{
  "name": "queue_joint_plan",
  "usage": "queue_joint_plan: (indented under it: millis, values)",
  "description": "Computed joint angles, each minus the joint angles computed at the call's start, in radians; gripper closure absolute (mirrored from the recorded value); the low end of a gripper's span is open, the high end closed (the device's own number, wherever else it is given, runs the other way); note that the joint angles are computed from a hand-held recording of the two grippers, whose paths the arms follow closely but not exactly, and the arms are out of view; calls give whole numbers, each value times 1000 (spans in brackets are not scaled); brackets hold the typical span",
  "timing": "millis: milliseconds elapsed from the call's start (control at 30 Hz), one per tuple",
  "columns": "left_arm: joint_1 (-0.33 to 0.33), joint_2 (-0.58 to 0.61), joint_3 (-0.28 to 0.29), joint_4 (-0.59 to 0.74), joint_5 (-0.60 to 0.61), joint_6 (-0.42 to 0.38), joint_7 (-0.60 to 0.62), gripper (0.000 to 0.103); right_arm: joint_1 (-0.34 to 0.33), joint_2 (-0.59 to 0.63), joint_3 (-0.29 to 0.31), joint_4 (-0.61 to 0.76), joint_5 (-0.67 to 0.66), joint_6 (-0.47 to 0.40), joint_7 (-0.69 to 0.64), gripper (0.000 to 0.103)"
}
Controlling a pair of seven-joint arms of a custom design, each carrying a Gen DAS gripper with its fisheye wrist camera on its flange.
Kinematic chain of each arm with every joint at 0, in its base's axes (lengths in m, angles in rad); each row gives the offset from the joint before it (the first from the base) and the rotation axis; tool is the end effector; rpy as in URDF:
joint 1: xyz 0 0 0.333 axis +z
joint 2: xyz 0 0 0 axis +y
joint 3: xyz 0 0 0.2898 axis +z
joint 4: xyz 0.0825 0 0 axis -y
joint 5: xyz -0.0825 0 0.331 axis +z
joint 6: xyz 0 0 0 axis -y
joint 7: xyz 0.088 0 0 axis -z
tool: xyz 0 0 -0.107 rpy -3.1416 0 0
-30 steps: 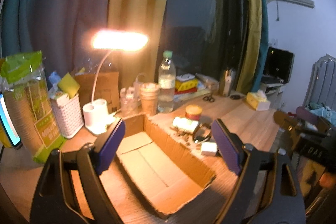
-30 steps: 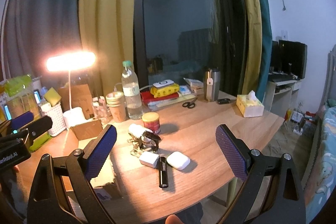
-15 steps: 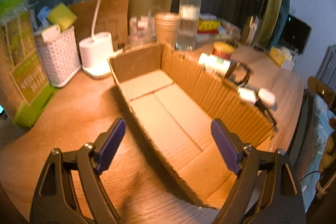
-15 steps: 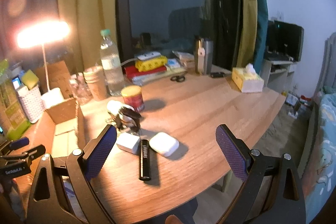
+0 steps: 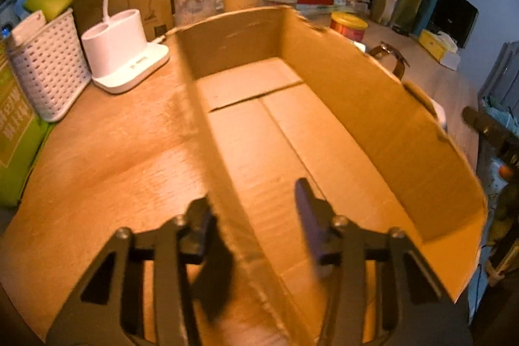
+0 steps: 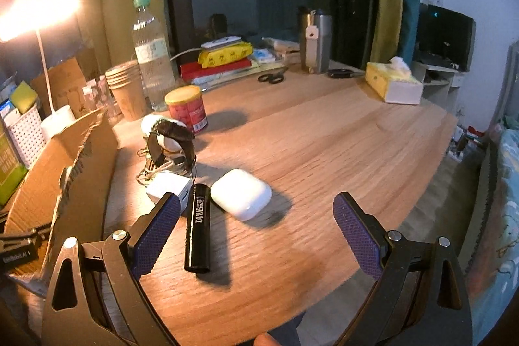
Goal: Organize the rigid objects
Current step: 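Clamp the cardboard box wall with the left gripper while the right gripper grasps the black flashlight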
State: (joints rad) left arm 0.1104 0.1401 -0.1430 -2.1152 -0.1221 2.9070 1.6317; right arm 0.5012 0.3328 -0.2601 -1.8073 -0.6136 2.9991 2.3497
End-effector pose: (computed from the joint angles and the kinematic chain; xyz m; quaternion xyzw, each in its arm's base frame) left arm 0.5652 -0.0083 0.4317 -0.6773 0.6613 -0.2527 0.2002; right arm 0.5927 0.2083 0.4593 -0.6619 0.6074 -0.2974 0.3232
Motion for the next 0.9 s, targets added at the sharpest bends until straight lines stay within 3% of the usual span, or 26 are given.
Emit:
queue_joint_plan:
  millis: [100, 167, 233, 433, 533, 700, 900]
  values:
    - [19, 35, -10, 51, -36, -29, 35, 72, -37, 39, 44, 35, 70, -27, -63, 6]
    - [31, 52, -16, 73, -53, -29, 52, 82, -42, 49, 55, 38, 108, -34, -96, 6]
    - [51, 61, -35, 76, -98, -17, 83, 84, -38, 50, 56, 32, 129, -25, -120, 6]
    - [94, 66, -81, 81, -238, -19, 196, 89, -6, 49, 56, 28, 168, -34, -195, 21]
    - [88, 65, -78, 73, -268, 5, 211, 89, 5, 63, 60, 43, 183, -54, -219, 33]
    - [84, 63, -75, 71, -288, 3, 214, 89, 21, 90, 64, 77, 193, -90, -250, 43]
    - [74, 57, -62, 59, -276, 13, 189, 89, 30, 101, 56, 85, 193, -91, -242, 73]
